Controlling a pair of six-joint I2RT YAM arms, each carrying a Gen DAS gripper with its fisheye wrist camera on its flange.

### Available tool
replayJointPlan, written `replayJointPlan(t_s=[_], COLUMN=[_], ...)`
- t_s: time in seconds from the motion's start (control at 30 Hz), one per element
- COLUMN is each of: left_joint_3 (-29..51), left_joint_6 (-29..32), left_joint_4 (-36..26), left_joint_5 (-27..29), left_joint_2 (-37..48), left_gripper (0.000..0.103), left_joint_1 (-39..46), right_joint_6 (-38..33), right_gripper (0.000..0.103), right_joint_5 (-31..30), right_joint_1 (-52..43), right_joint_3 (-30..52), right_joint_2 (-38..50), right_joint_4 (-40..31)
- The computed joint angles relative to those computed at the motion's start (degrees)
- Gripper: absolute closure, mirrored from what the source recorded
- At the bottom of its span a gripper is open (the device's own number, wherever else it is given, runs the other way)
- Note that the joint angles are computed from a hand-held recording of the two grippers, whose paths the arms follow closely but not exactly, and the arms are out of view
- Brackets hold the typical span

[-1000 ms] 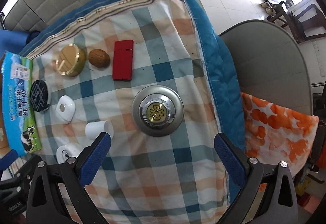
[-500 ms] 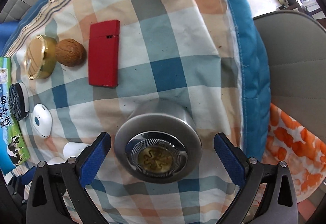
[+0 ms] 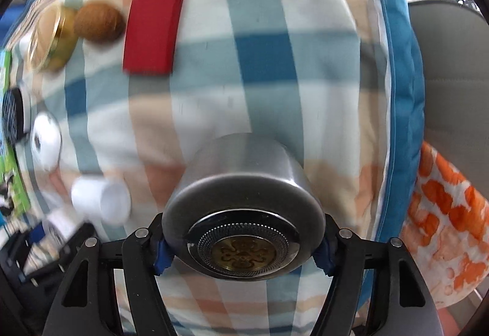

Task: Organize rigid objects
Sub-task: 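Carry the white jar and silver container toward the cardboard box with both tools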

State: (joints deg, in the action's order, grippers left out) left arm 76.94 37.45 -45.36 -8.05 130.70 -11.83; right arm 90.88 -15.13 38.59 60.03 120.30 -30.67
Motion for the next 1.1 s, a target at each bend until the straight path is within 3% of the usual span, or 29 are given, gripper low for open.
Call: replayJointPlan(t_s=[0.23,0.5,0.63,0.7,0.77,0.93,1.1], left_joint_3=[9.92,7.71,6.49,5.01,1.67,3.50,3.91], left_joint_6=[0.51,1.51,1.49,2.11,2.37,4.35,8.59], left_joint_4=[-7.22,-3.66,-1.84,-0.30,-0.56,-3.40,-4.17], left_joint_5=[0.40,-1.78,-1.40,-0.84,-0.03,1.24,1.52], left_joint_2=[7.00,7.69,6.98,5.67,1.60,0.49,-1.86], left_gripper=[0.035,0.017,0.019,0.032,0.038,0.038,0.038], left_joint_1=[2.35,1.58,1.70,2.30,2.37,4.52,7.14], right_joint_6=[11.05,18.39,16.87,16.19,14.29,13.09,15.24], right_gripper=[0.030,0.029,0.028,0.029,0.031,0.032,0.032], right_joint_5=[-2.03,-0.56,-0.94,-0.91,-1.02,-0.53,0.33], right_joint_1=[10.35,13.25,9.78,8.37,5.98,5.30,9.26], right_joint_3=[-0.09,-1.61,-7.04,-7.85,-9.27,-13.14,-10.25], right_joint_2=[2.70,3.81,3.76,5.93,4.18,-0.52,-1.64], right_joint_4=[7.00,11.70,17.03,19.24,17.86,16.62,14.22])
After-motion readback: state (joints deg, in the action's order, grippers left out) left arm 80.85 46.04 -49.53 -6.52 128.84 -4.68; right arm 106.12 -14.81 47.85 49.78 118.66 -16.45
